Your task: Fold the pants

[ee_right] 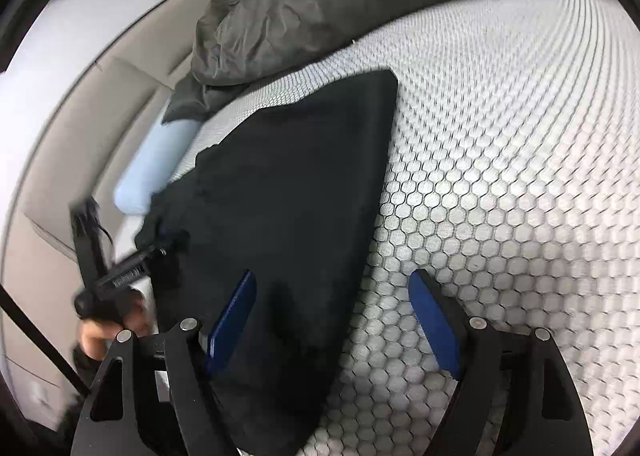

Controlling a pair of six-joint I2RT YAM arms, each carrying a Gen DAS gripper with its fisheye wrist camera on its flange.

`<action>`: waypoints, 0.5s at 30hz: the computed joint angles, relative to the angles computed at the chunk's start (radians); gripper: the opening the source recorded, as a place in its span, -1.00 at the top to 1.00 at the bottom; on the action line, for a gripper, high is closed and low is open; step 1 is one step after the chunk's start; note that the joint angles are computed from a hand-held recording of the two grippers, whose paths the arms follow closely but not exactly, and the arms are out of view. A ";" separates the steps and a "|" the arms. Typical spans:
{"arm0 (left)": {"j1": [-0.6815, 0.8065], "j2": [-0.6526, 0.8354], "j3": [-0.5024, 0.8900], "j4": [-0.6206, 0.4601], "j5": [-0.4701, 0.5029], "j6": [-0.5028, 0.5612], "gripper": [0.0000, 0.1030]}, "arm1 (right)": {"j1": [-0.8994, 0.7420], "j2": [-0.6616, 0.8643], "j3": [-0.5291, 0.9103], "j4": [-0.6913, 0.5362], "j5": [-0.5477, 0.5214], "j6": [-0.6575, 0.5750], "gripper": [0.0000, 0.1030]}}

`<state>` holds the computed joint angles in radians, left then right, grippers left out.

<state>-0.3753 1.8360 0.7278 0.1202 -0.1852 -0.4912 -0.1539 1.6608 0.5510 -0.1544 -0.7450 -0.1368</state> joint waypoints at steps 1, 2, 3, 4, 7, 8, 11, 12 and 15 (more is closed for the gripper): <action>0.005 0.007 0.007 -0.002 0.008 -0.001 -0.69 | 0.001 0.020 0.004 0.032 -0.021 0.008 -0.46; 0.009 0.016 0.014 0.000 0.009 0.001 -0.69 | 0.006 0.034 0.013 0.049 -0.037 0.023 -0.35; 0.006 0.027 0.020 0.004 0.000 0.000 -0.70 | 0.019 0.062 0.029 0.069 -0.055 0.047 -0.09; 0.003 0.042 0.036 -0.001 -0.009 0.000 -0.70 | 0.037 0.106 0.057 0.084 -0.075 0.071 0.05; -0.008 0.071 0.053 0.003 -0.043 0.008 -0.71 | 0.113 0.143 0.074 0.136 -0.013 0.133 0.62; -0.010 0.074 0.052 0.007 -0.050 0.010 -0.71 | 0.132 0.138 0.085 0.120 0.007 0.134 0.68; -0.021 0.075 0.054 0.008 -0.061 0.007 -0.70 | 0.146 0.076 0.081 0.091 0.047 0.106 0.84; -0.028 0.076 0.055 0.007 -0.058 0.003 -0.70 | 0.140 0.060 0.074 0.089 0.047 0.098 0.85; -0.060 0.083 0.079 -0.014 -0.037 -0.010 -0.70 | 0.088 0.047 0.077 0.057 0.011 0.070 0.86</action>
